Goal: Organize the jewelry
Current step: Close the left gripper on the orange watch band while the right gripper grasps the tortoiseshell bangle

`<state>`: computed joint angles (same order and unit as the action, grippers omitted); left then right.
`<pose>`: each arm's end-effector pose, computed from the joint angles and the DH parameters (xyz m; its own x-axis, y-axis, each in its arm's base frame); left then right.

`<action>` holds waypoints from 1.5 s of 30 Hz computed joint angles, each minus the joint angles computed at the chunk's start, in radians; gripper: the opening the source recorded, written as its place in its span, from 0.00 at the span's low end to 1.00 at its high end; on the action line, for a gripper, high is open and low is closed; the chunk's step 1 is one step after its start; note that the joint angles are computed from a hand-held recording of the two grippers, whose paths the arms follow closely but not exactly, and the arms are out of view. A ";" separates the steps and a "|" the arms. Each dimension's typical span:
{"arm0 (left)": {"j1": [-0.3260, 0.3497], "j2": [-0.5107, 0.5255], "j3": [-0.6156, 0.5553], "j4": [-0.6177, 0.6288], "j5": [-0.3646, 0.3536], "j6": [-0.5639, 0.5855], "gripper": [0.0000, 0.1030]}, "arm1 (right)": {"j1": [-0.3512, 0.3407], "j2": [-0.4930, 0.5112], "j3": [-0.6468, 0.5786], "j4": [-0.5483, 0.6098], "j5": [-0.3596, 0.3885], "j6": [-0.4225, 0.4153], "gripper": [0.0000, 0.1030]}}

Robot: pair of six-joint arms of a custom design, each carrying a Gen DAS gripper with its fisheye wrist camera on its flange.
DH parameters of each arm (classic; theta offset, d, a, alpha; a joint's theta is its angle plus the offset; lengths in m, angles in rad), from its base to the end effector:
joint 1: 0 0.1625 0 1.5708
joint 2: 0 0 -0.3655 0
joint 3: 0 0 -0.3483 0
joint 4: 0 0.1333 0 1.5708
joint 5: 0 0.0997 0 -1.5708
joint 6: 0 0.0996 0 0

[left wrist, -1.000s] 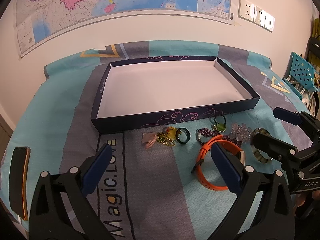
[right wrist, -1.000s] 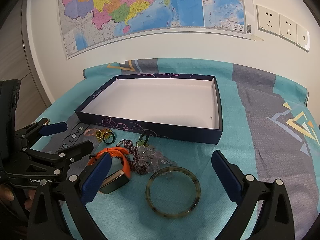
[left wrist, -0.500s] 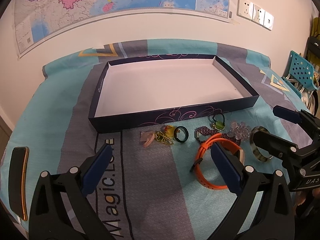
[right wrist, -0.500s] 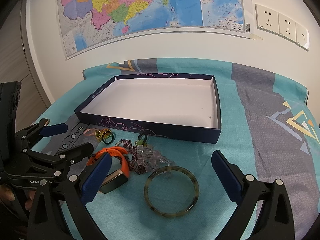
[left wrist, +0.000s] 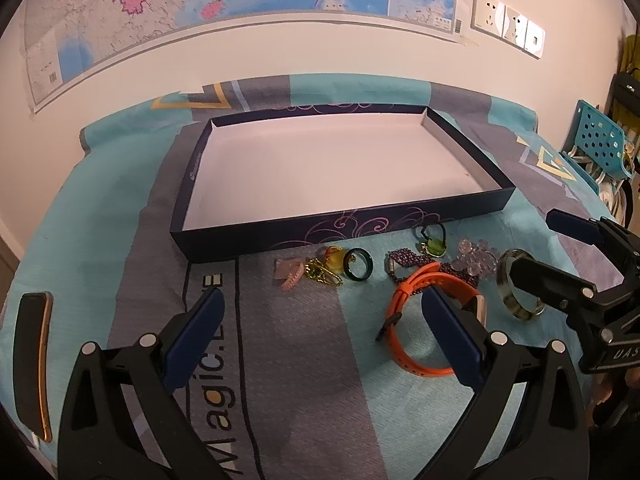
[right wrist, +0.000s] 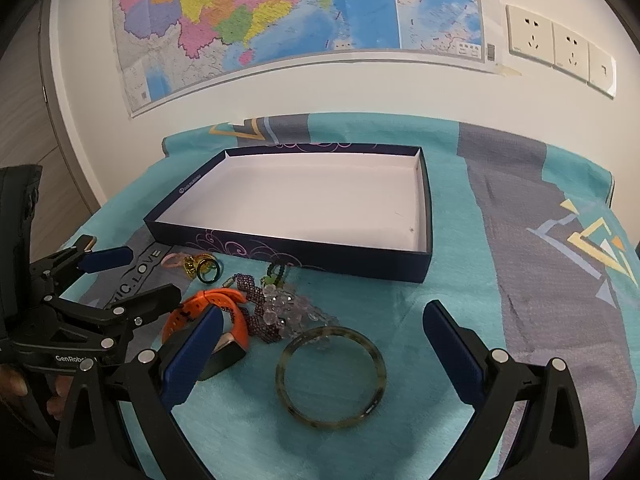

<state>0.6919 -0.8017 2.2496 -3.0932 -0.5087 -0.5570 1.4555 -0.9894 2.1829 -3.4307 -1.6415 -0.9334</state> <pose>-0.1674 -0.4248 0.0385 -0.7122 -0.0532 -0.7000 0.4611 0.7164 -0.5236 0.0715 -0.4802 0.1277 -0.6594 -0.5334 0.5298 -0.7385 0.5918 -0.3232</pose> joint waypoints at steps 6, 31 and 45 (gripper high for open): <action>0.007 0.010 -0.007 -0.026 -0.039 0.050 0.93 | -0.023 -0.019 -0.003 0.028 -0.013 -0.002 0.94; 0.053 -0.014 -0.012 -0.008 -0.181 0.124 0.31 | -0.035 -0.038 -0.047 0.204 -0.044 0.005 0.36; 0.063 -0.048 0.008 -0.033 -0.169 0.193 0.30 | -0.025 -0.065 -0.052 0.276 -0.066 0.009 0.30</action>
<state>0.7548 -0.8499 2.2574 -3.1261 -0.6772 -0.3643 1.4307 -1.0546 2.1305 -3.1547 -1.7077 -0.9241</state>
